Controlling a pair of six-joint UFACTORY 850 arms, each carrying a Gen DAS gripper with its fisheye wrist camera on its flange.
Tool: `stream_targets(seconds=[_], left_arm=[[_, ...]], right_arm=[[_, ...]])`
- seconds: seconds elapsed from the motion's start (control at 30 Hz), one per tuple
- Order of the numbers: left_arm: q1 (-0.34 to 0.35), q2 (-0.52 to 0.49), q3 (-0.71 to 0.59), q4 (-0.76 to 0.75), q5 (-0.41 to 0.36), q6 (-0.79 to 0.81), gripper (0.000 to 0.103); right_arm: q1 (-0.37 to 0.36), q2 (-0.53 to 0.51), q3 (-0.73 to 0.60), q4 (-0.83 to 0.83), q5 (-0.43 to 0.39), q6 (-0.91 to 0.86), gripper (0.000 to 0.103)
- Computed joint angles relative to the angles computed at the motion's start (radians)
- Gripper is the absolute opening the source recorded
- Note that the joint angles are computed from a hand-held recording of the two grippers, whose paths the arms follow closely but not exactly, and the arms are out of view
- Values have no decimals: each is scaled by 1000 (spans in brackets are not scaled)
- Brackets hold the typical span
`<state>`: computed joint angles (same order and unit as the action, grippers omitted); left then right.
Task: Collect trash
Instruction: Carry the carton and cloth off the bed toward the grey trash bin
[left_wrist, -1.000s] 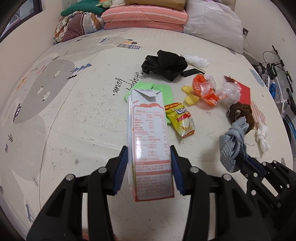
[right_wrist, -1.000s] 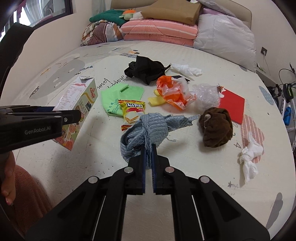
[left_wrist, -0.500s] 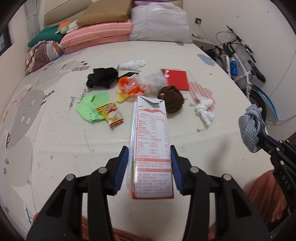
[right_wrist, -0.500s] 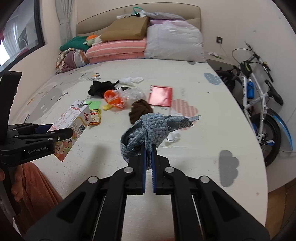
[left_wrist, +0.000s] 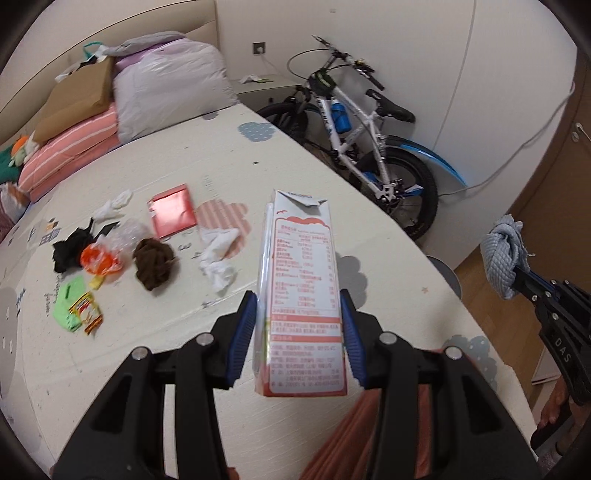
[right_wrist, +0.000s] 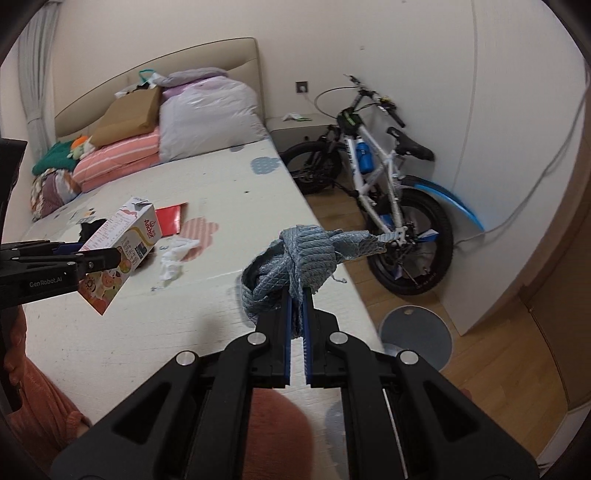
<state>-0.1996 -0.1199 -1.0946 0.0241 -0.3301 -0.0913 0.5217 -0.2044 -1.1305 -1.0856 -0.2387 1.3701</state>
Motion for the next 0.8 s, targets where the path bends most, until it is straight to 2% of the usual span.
stream_targets(seconds=[0.2,0.3,0.5,0.67,0.73,0.8], left_arm=[[-93,-140,-149,-82,-19,110,45],[-131,-224,-237,-107,-28,156,45],[-184,-397,-427,-182,-64,263,45],[-208,-542,-597,-236,-119,339,45],[-216,-592,-656,-256,-140,369,45],[-223,-637,-709,-265,-157,384,45]], right_arm=[[-112,24,61,-200,-28,223,4],[-169,-2,60,-286,-31,336,4],[-264,-84,18,-328,-22,416,4],[-303,-175,-51,-275,-38,353,4],[-316,-221,-96,-188,-33,251,4],[-334,-253,-125,-173,-18,223,4]])
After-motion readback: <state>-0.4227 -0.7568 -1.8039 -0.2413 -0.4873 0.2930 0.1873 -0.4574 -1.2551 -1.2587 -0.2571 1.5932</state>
